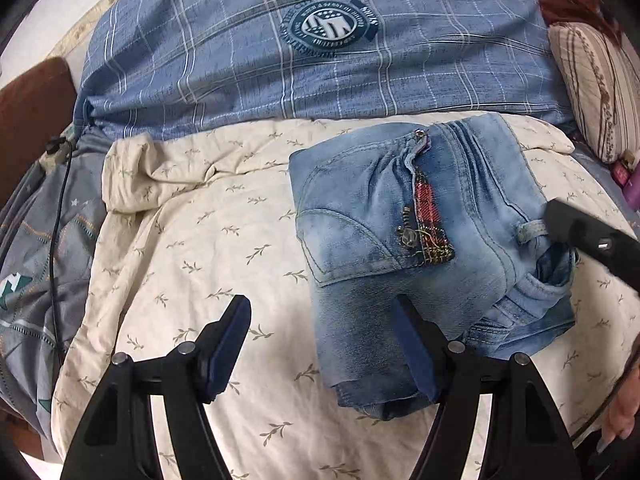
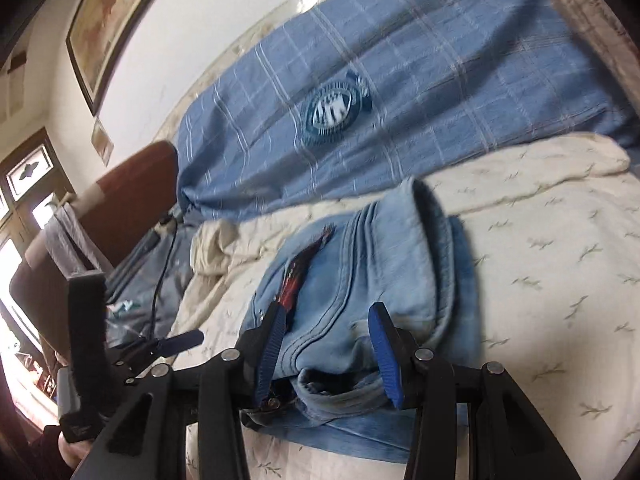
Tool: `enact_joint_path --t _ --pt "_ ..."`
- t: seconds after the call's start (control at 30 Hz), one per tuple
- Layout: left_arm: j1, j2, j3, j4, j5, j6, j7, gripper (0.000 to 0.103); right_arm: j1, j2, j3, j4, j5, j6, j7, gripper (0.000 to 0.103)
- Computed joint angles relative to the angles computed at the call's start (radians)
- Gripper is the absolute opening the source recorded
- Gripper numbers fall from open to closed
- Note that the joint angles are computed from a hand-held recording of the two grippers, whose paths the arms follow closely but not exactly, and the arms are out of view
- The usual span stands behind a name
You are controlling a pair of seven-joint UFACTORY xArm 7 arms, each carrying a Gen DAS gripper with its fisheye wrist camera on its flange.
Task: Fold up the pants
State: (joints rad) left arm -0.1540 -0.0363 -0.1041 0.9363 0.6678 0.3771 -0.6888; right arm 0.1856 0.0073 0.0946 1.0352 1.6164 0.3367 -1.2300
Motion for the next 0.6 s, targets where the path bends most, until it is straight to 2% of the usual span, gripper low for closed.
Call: enact_joint_path --t 0.1,0.2,0.3,0.47,0.6 --pt "0.002 0.006 0.005 -0.011 -0.004 -0.025 0.007 0.073 -0.003 0.048 0.001 0.023 -0.134 0.0 0.149 0.047" --pt "0.005 0.021 0.011 -0.024 -0.023 -0.058 0.015 0.075 0.0 0.102 -0.017 0.034 -0.31 -0.003 0.35 0.047" --pt "0.002 0.019 0.011 -0.021 0.015 -0.048 -0.026 0.076 -0.051 0.112 0.017 0.043 -0.279 0.034 0.334 0.047" --pt "-0.002 0.0 0.008 -0.001 -0.048 -0.006 0.001 0.076 -0.059 0.101 0.028 0.034 -0.281 0.024 0.318 0.047" --pt "0.009 -0.005 -0.009 0.034 0.134 0.008 -0.164 0.076 -0.08 0.1 0.017 0.035 -0.235 0.086 0.309 0.047"
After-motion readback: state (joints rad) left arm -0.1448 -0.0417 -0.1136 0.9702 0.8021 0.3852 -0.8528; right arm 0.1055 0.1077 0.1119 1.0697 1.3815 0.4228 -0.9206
